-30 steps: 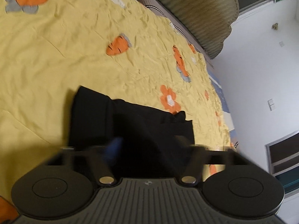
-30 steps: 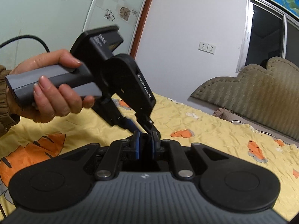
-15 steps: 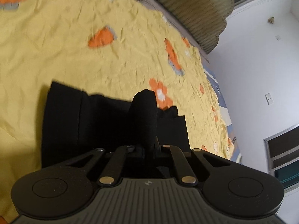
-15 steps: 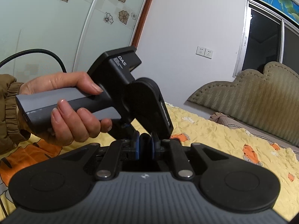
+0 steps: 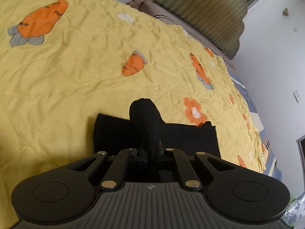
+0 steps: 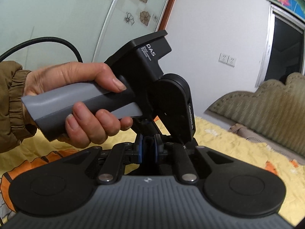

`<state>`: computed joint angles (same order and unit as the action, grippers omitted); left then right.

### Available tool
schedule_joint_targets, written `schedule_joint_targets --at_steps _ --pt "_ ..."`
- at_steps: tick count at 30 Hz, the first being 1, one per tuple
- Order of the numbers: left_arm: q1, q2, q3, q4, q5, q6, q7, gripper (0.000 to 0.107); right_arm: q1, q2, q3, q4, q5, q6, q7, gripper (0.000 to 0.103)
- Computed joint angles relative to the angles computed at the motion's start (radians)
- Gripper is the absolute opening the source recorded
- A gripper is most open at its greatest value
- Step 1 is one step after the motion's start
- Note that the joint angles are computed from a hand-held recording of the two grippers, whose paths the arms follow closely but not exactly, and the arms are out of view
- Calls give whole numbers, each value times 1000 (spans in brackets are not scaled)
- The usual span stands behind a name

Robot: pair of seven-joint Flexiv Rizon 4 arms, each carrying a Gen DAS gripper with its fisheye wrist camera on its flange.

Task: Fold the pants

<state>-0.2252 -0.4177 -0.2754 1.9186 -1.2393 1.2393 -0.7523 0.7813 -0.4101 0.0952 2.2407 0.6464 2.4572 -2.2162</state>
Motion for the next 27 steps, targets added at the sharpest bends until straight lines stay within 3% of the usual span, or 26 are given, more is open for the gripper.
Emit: schedule_joint_targets --at_steps 9,10,11,14,17,19,21,23,25,27 --pt "-4 -25 0 11 13 52 6 10 -6 -42 -7 -17 -42 -51 45 13" --pt "4 -20 -5 16 4 48 6 12 -5 -36 -15 -16 -49 -94 47 15" --pt "11 -12 -12 23 -25 56 15 14 -7 -31 -18 -11 -58 -127 61 24" --pt "-11 5 -1 37 -79 155 31 15 -27 -14 2 42 -107 -99 121 27" --pt "-70 -1 74 49 81 319 -99 15 -55 20 25 114 -126 -9 173 26" --pt "-96 -7 115 46 169 364 -179 15 -76 38 27 133 -103 28 210 25" --pt "-66 -2 67 44 181 375 -170 15 -97 41 12 118 -75 28 234 23" --pt "10 5 -61 51 141 391 -94 15 -98 48 -17 85 -46 -33 217 23" --pt "71 2 -173 55 129 395 -17 15 -112 41 -22 68 -76 -88 222 22" --pt "98 -17 -233 51 153 403 14 16 -114 27 -23 64 -122 -140 225 23"
